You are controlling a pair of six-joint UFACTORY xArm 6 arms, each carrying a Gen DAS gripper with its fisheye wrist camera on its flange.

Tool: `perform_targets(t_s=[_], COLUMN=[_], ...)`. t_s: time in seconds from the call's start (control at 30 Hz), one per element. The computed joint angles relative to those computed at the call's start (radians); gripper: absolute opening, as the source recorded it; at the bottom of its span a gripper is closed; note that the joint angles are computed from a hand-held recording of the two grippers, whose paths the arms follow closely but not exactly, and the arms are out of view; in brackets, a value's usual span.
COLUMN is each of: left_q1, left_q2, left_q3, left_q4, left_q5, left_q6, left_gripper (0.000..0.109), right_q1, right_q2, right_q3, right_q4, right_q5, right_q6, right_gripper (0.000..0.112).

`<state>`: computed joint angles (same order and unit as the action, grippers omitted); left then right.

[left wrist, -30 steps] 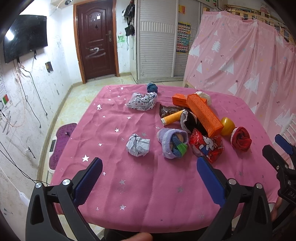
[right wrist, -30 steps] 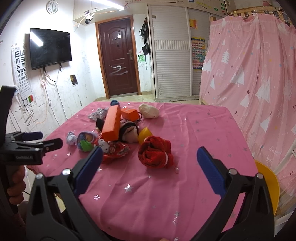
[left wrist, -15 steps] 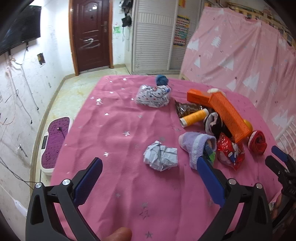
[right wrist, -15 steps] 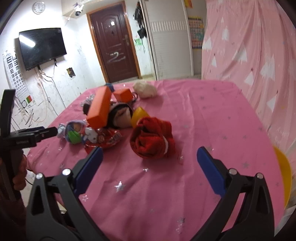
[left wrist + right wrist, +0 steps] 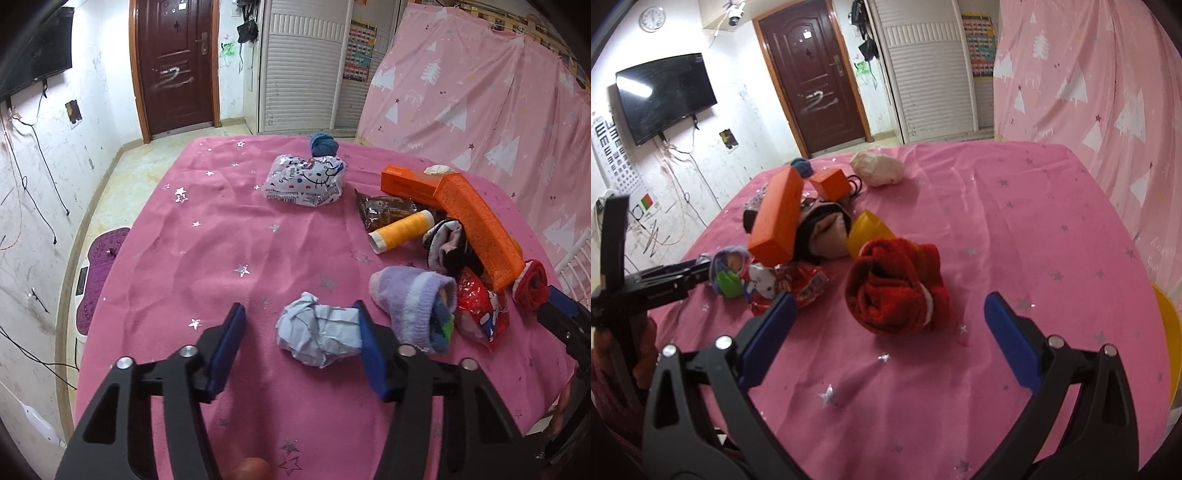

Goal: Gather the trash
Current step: 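Grasp the red cloth bundle with the right tool while the left tool grasps crumpled white paper, then carry both items to the yellow bin and open both tools to drop them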

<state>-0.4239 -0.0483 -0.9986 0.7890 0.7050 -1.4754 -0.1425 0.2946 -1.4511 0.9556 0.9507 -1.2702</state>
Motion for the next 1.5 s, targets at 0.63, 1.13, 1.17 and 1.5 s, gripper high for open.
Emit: perform_targets(t_s=[0.63, 1.13, 1.17, 1.5], left_q1=[-0.048, -0.137, -0.141, -0.211], left_q2=[-0.018, 0.128, 0.162, 0.628], left_q3=[-0.006, -0.317, -0.365, -1.027], left_q4=[0.064, 0.031, 0.009, -0.28], left_q5=[0.061, 0.063, 0.041, 0.045], left_q6=[-0.059, 0.11, 0.146, 0.57], left_gripper=[0.032, 0.032, 0.032, 0.032], right_q1=[0.01, -0.097, -0.107, -0.216], right_q2=[0.041, 0.111, 0.124, 0.261], right_q3=[-0.041, -0.163, -0.184, -0.385], right_q4=[-0.002, 0.122, 0.124, 0.125], right_q5=[-0.029, -0.078, -0.08, -0.135], right_q6=[0.052, 0.04, 0.052, 0.158], right_gripper=[0.036, 0.036, 0.036, 0.036])
